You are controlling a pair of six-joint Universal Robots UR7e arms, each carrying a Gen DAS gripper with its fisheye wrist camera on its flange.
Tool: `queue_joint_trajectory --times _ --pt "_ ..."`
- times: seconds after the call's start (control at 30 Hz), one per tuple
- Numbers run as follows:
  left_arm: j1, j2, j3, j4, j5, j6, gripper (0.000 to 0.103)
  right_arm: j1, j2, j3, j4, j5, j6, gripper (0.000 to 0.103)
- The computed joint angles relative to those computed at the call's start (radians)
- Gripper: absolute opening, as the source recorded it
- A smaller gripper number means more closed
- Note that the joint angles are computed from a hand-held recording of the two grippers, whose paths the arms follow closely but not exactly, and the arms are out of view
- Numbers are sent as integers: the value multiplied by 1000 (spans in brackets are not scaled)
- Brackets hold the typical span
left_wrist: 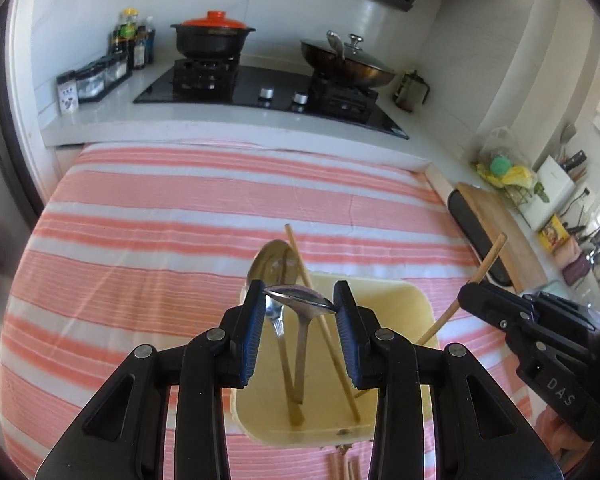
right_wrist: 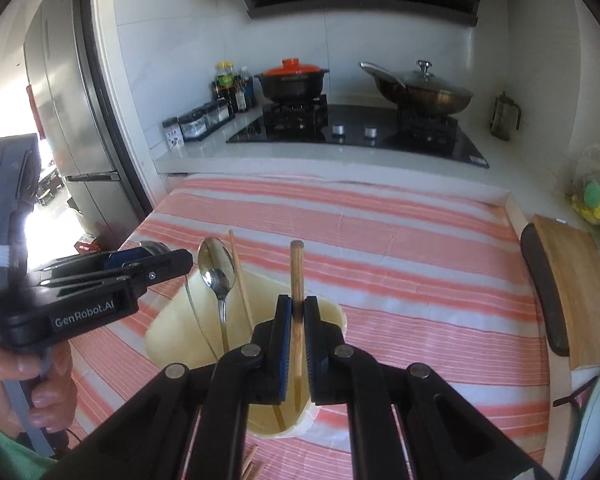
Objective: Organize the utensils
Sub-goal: 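Open the left tool releasing the spoon into the holder while the right tool releases the chopstick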
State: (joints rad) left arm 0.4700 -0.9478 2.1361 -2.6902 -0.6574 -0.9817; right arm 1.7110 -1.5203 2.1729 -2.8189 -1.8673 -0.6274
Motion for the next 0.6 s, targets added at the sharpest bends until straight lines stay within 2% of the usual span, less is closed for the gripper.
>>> queue_joint_trajectory --times 0.13,0.23,0.3,0.37,0.43,0.47,0.53,0.6 --pt "8 9 -17 22 -3 -12 38 -6 35 -15 -19 0 40 10" --pt "-11 -22 5 41 2 -41 46 -8 8 -2 -28 13 75 42" --pt "-46 -67 40 82 14 -79 49 -10 -47 26 -22 34 77 43" --pt "-105 -132 86 171 28 -138 56 -9 -110 52 6 35 48 43" --pt "-184 -209 131 340 36 -249 71 -14 -200 93 63 31 1 43" --pt "-227 -247 149 437 24 -315 74 -19 -252 115 101 27 -27 43" --pt "-319 -311 185 622 -28 -454 82 -50 -378 171 181 37 -96 44" --pt "-409 -349 226 725 -117 -557 83 -112 -524 238 238 60 -188 49"
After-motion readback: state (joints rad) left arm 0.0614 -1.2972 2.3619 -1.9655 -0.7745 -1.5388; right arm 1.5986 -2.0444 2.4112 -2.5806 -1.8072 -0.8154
